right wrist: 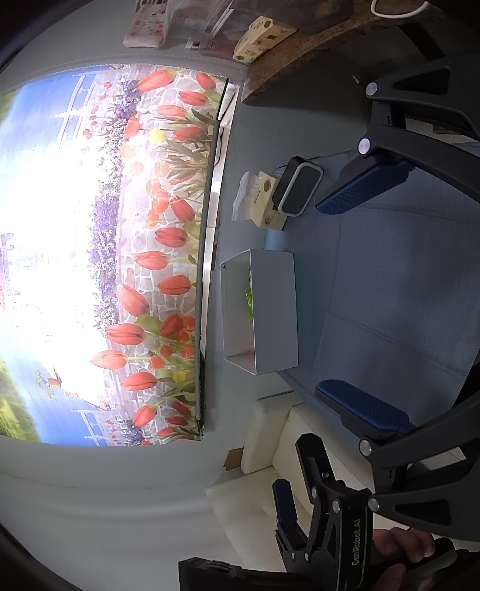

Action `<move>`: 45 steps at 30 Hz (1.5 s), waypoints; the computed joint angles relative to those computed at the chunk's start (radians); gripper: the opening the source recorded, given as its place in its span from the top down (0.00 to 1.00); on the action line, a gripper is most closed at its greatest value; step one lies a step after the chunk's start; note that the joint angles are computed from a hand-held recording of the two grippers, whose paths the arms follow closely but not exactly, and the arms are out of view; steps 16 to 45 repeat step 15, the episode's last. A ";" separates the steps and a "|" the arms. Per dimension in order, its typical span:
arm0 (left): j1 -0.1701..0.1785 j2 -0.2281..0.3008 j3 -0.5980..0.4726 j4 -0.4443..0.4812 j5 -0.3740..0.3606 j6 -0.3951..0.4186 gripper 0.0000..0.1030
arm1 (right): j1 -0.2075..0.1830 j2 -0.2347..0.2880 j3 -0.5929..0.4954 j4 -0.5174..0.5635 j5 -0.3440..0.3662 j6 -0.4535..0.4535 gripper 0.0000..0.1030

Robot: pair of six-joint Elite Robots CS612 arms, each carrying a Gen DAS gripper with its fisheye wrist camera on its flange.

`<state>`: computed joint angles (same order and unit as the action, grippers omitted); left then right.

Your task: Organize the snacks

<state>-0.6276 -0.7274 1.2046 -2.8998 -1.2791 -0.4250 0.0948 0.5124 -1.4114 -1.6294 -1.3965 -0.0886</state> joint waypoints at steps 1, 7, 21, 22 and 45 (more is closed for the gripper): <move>0.000 0.000 0.000 0.000 -0.002 0.001 0.00 | 0.000 0.000 0.000 0.000 0.001 0.000 0.08; 0.000 0.001 -0.002 0.002 -0.003 -0.002 0.00 | 0.000 0.000 0.000 -0.001 0.002 0.002 0.08; -0.002 0.002 0.001 -0.024 -0.003 0.011 0.00 | -0.002 0.001 -0.002 0.001 0.008 0.001 0.08; -0.002 0.002 0.001 -0.024 -0.003 0.011 0.00 | -0.002 0.001 -0.002 0.001 0.008 0.001 0.08; -0.002 0.002 0.001 -0.024 -0.003 0.011 0.00 | -0.002 0.001 -0.002 0.001 0.008 0.001 0.08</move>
